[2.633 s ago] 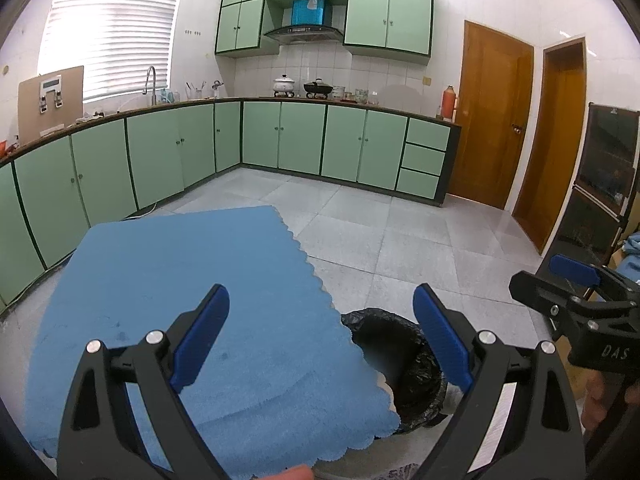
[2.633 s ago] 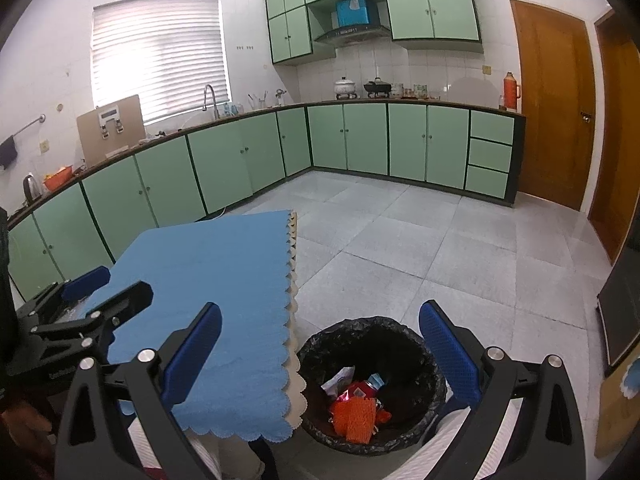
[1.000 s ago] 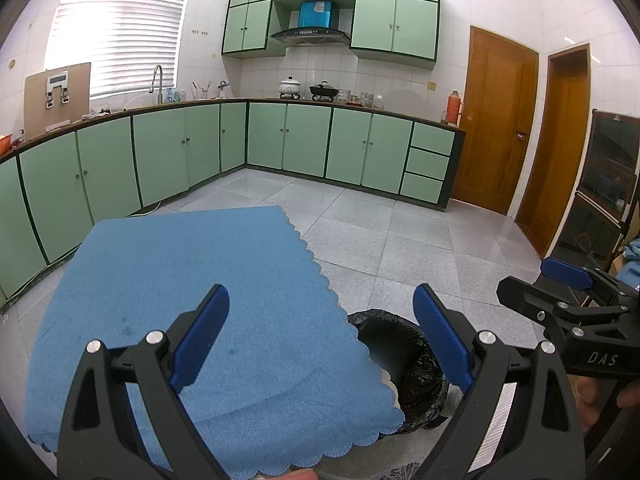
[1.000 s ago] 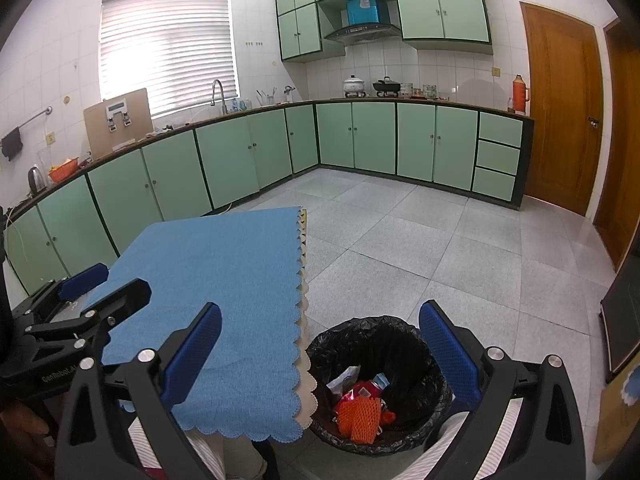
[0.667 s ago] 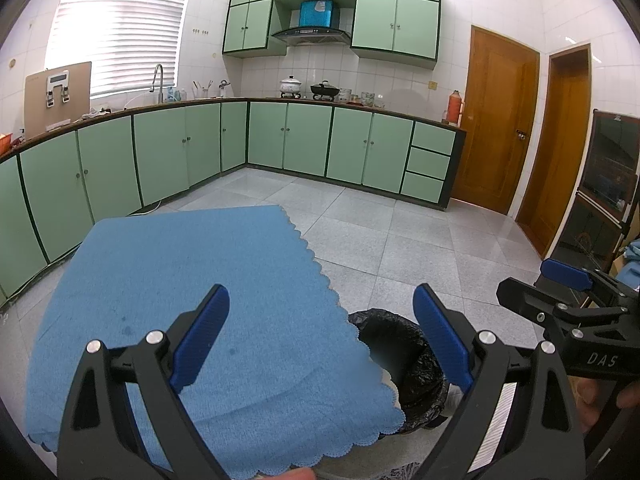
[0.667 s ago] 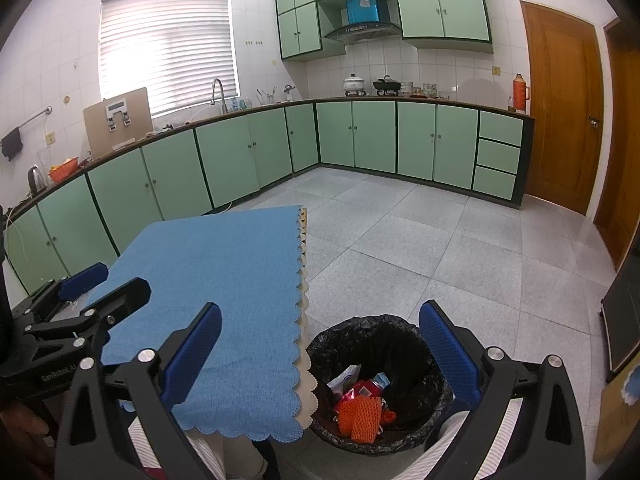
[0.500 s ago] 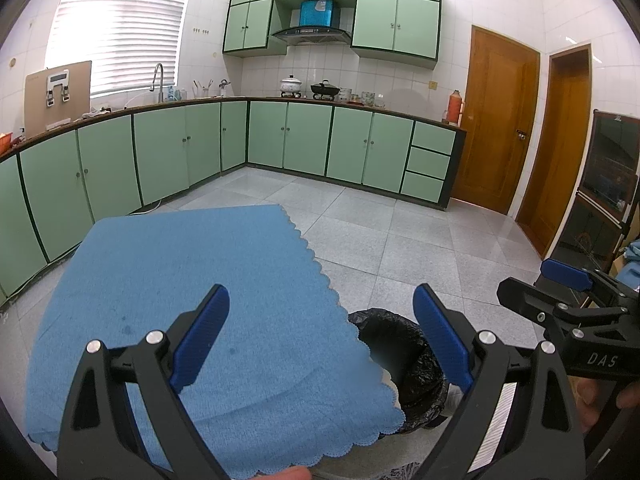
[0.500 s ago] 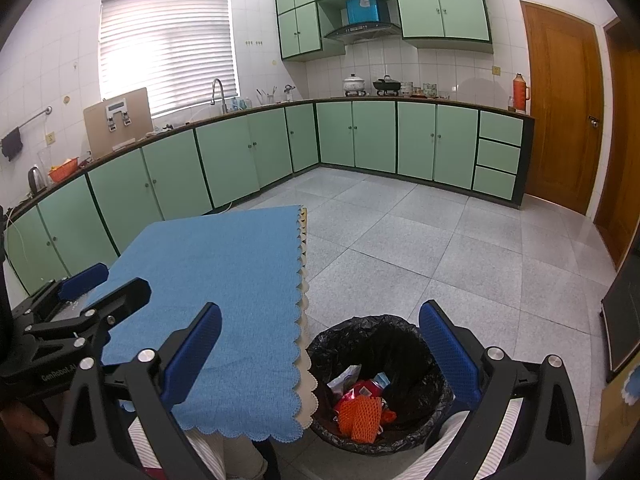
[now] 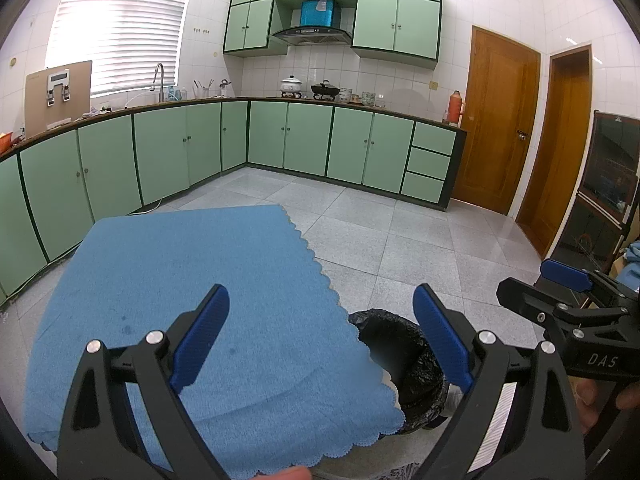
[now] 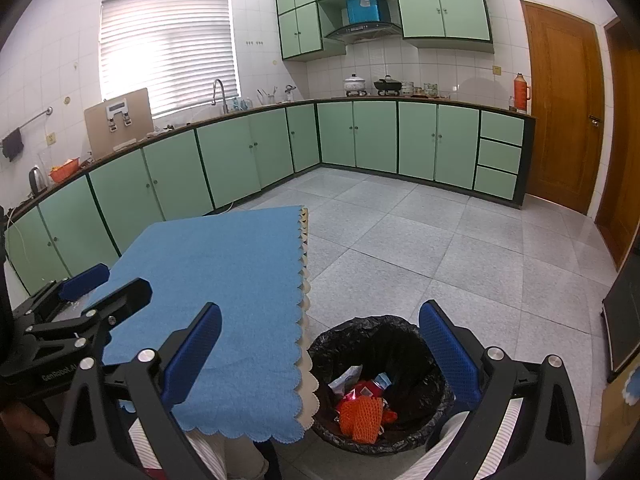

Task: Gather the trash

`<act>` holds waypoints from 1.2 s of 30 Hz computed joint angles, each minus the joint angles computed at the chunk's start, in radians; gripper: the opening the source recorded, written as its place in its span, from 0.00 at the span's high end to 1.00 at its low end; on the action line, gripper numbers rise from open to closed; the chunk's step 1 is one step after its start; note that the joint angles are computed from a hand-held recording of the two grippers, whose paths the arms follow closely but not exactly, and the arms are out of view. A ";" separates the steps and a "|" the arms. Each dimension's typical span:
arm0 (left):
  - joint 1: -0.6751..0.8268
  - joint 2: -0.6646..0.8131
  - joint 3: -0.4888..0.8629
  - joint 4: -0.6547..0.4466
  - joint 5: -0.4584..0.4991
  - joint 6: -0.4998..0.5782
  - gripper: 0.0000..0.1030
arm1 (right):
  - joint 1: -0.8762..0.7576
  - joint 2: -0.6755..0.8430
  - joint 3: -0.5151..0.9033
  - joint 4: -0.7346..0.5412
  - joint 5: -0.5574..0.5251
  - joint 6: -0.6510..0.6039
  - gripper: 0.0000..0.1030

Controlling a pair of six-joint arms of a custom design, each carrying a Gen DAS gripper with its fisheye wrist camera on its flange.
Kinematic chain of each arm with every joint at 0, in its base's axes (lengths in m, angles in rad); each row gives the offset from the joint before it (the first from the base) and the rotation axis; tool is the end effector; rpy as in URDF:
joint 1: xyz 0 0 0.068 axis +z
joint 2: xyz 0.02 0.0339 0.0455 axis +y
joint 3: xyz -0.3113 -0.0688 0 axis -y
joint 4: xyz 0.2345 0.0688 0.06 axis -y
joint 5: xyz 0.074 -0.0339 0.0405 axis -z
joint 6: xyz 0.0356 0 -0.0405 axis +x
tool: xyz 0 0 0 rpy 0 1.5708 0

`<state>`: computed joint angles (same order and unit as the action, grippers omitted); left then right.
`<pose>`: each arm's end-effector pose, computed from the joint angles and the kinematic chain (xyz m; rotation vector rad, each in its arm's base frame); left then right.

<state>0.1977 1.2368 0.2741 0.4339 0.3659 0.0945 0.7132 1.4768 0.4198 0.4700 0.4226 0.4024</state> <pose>0.1925 0.0256 0.1953 0.1120 2.0646 -0.2046 0.1963 0.1505 0.1897 -0.0863 2.1057 0.2128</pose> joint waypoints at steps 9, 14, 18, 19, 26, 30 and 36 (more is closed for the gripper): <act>0.001 0.007 -0.002 0.006 0.001 -0.001 0.13 | 0.000 0.010 -0.002 0.013 -0.001 -0.002 0.06; 0.003 0.018 -0.004 0.015 0.004 -0.002 0.13 | -0.001 0.012 -0.002 0.015 -0.002 -0.003 0.06; 0.006 0.041 -0.005 0.029 0.006 -0.004 0.13 | -0.004 0.014 0.001 0.010 -0.005 -0.003 0.06; 0.008 0.045 -0.004 0.030 0.008 -0.004 0.13 | -0.008 0.012 0.003 0.006 -0.009 -0.005 0.06; -0.008 0.056 -0.007 0.042 -0.003 -0.008 0.13 | -0.029 0.016 0.004 0.007 -0.027 -0.009 0.06; -0.024 0.060 -0.006 0.041 -0.019 -0.018 0.13 | -0.038 0.017 0.007 0.003 -0.037 -0.011 0.06; -0.026 0.064 -0.003 0.034 -0.026 -0.023 0.13 | -0.046 0.024 0.007 0.006 -0.045 -0.009 0.06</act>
<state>0.1713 1.3012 0.2712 0.4682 0.3398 0.0716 0.6673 1.5005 0.4267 0.4757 0.3771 0.3934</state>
